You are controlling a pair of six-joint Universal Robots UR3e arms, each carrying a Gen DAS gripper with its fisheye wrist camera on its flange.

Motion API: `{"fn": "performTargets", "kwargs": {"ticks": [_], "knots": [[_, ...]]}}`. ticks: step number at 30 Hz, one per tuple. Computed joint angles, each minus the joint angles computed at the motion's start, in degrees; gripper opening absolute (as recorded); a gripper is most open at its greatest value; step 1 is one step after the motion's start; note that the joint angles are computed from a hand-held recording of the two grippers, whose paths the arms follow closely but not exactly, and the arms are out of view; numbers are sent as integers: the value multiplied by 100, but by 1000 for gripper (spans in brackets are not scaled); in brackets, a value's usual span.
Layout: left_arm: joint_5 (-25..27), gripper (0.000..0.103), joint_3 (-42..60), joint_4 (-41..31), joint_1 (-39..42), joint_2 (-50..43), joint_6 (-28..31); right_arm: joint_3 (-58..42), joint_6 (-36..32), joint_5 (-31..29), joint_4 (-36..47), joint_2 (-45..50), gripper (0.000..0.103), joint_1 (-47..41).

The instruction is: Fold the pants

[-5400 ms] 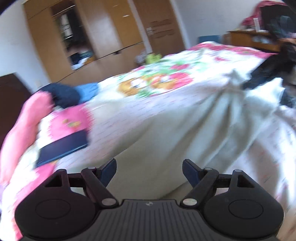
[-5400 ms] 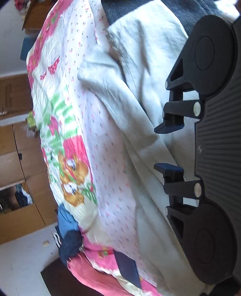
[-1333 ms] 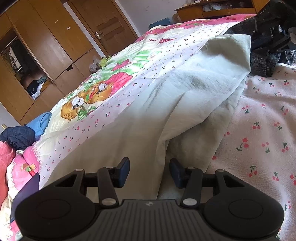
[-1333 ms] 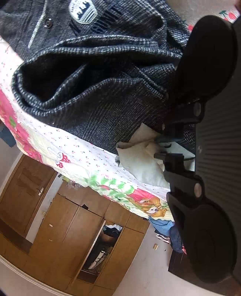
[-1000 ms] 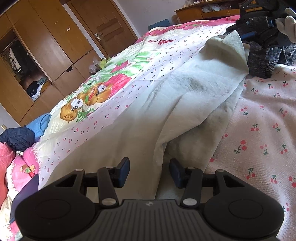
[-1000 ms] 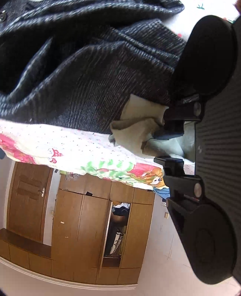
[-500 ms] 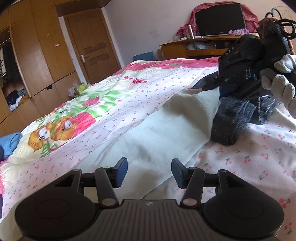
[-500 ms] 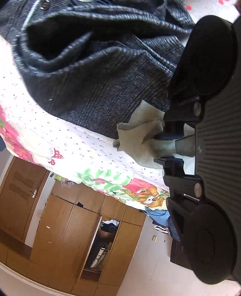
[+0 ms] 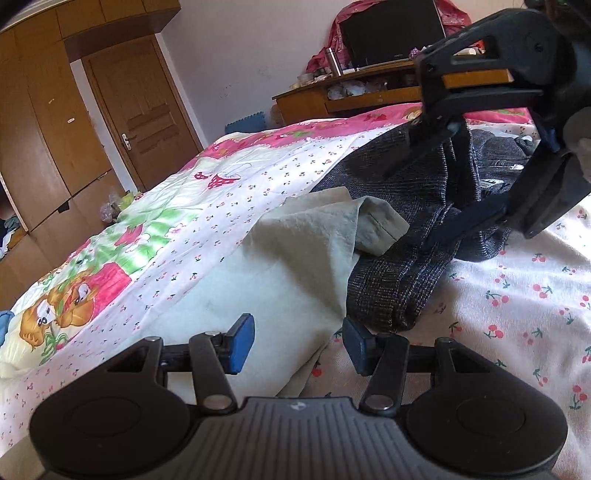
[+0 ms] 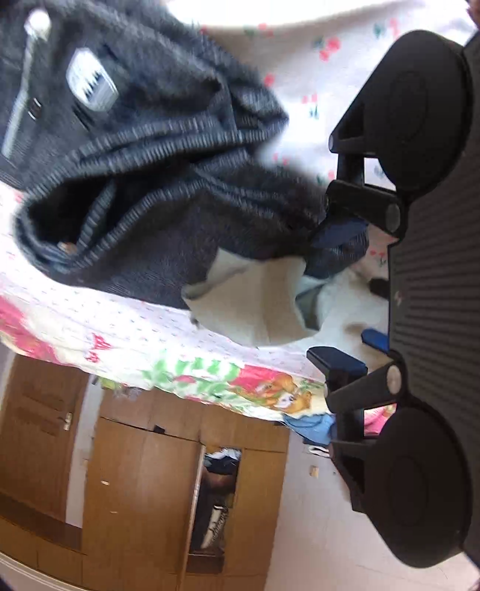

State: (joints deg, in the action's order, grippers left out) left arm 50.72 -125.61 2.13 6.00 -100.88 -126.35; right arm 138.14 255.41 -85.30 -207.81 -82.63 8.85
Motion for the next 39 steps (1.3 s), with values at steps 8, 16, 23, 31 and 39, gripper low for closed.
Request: {"fn": "performTargets", "kwargs": {"ticks": [8, 16, 23, 31, 39], "knots": [[-17, 66, -25, -57, -160, 13, -48, -501, 58, 255, -759, 880, 61, -119], [409, 66, 653, 811, -739, -687, -914, -1361, -418, 253, -453, 1102, 4, -352], [1662, 29, 2031, 1134, -1200, -1413, -1360, -2990, -1821, 625, 804, 945, 4, -505], [1053, 27, 1885, 959, -111, -638, -1344, -3208, -2940, 758, 28, 1154, 3, -215], [1703, 26, 360, 1415, -675, -1081, 3, -1322, -1737, 546, -299, 1695, 5, -556]]}}
